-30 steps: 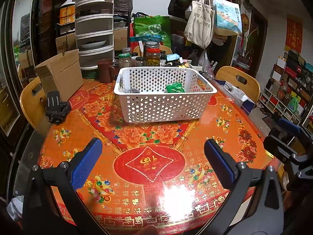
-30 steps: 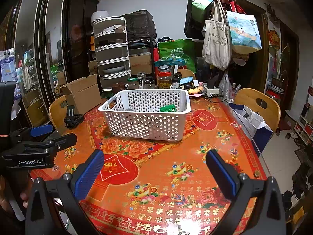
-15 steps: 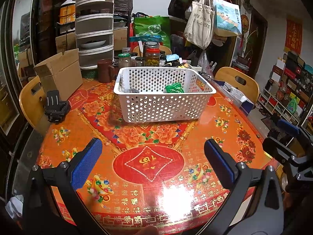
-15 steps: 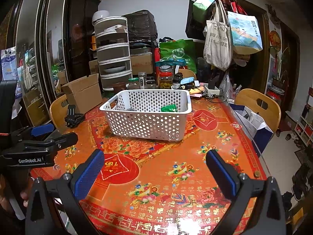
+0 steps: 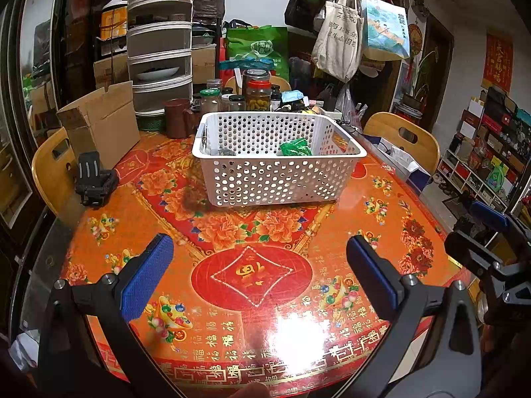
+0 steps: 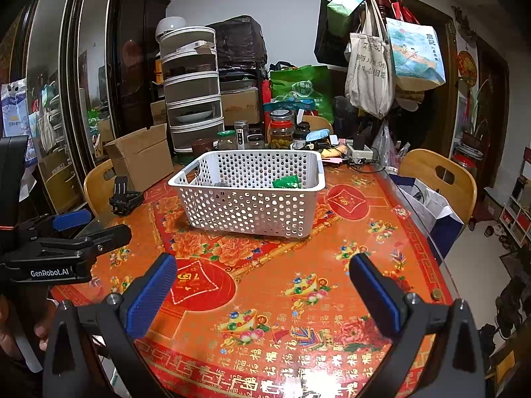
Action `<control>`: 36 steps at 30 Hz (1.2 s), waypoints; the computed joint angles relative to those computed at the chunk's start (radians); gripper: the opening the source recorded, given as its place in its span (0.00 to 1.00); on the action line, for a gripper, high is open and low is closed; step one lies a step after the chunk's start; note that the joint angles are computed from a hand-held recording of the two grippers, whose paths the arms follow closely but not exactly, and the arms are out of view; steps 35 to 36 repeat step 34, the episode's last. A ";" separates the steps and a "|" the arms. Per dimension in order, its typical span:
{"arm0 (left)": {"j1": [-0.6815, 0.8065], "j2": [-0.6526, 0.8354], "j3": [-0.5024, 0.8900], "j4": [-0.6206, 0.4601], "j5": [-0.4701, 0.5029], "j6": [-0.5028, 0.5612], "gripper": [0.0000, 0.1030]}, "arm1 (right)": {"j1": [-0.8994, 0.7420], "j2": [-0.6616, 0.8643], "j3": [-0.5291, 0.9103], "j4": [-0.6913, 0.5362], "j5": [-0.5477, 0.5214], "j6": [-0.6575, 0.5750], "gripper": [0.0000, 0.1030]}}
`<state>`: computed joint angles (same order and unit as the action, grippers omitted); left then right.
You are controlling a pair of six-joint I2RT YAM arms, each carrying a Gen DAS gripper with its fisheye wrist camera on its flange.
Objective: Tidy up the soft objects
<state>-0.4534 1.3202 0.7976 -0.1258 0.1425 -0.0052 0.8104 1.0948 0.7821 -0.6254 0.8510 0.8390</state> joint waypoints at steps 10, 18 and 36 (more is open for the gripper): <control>-0.007 0.000 -0.010 0.008 -0.004 -0.003 1.00 | 0.003 -0.010 -0.019 0.009 0.000 -0.003 1.00; -0.007 0.001 -0.008 0.005 -0.003 -0.002 1.00 | -0.001 -0.005 -0.016 0.012 -0.003 -0.007 1.00; -0.017 -0.016 -0.033 0.034 -0.012 0.009 1.00 | -0.002 -0.005 -0.019 0.017 -0.005 -0.013 1.00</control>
